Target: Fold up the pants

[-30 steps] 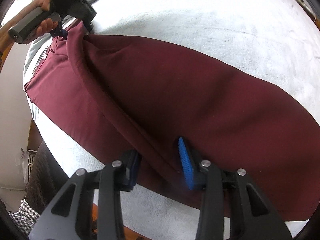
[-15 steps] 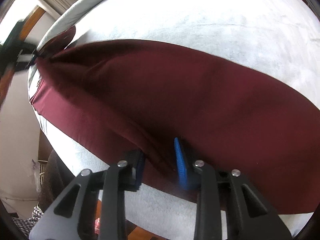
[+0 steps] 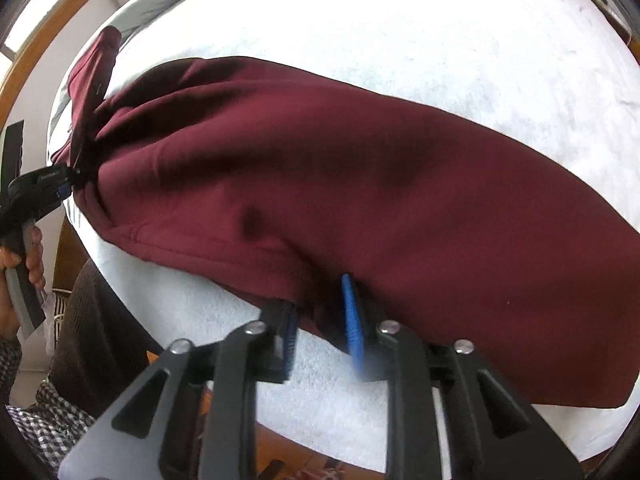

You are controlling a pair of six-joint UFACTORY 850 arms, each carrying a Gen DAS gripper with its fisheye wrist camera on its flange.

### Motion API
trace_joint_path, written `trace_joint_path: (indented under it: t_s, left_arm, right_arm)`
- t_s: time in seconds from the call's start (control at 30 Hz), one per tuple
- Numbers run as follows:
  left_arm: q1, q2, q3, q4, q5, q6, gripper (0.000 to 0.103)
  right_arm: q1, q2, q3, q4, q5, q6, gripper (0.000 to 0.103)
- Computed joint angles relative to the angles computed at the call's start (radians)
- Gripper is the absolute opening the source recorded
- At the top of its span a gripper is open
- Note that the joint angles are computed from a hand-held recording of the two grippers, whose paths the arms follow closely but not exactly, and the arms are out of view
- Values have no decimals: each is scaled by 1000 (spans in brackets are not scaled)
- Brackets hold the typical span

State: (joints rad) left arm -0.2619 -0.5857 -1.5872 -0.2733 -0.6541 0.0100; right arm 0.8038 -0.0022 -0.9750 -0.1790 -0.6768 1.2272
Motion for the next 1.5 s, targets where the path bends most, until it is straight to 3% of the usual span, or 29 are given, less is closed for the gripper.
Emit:
trace_joint_path:
  t_s: [0.07, 0.13, 0.17, 0.33, 0.4, 0.47, 0.6, 0.7, 0.8, 0.93, 1.03, 1.13, 1.27, 1.4, 1.5]
  left_arm:
    - [5, 18, 5, 23, -13, -27, 43]
    - [16, 21, -4, 6, 4, -18, 53]
    - [8, 15, -25, 50, -3, -51, 61]
    - [-4, -39, -115, 156, -56, -118, 65]
    - [-3, -50, -149, 210, -171, -160, 67]
    - [-2, -32, -133, 160, -200, -121, 69]
    - [12, 14, -116, 122, -193, -96, 87]
    - [39, 78, -70, 128, -160, -54, 91]
    - [28, 38, -119, 208, -131, -88, 92]
    - [56, -11, -132, 342, -109, -129, 92]
    - [107, -36, -117, 346, -96, -105, 92]
    - [145, -73, -122, 395, -107, -120, 87]
    - [184, -81, -96, 352, -56, -29, 95]
    - [250, -90, -98, 111, -44, 105, 88]
    - [273, -91, -95, 50, -64, 173, 88]
  right_arm:
    - [-3, 21, 5, 8, 6, -10, 36]
    - [-5, 31, 1, 20, -11, -37, 53]
    - [-5, 39, -3, 14, -22, -31, 55]
    - [-27, 72, -2, -6, -9, -19, 64]
    - [-27, 77, -4, 0, 4, -11, 67]
    - [-28, 80, -2, -3, 10, 3, 68]
    - [-27, 63, -4, 1, 28, 12, 68]
    - [-14, 31, -31, -17, 77, 48, 65]
    - [-22, -13, -91, -20, 125, 18, 65]
    - [-69, -118, -225, 63, 129, -163, 65]
    - [-111, -245, -372, 238, 163, -396, 66]
    - [-151, -376, -536, 392, 130, -588, 66]
    - [-186, -564, -783, 493, 61, -699, 66]
    - [-219, -738, -1018, 576, -10, -728, 66]
    - [-226, -859, -1193, 550, -101, -682, 67]
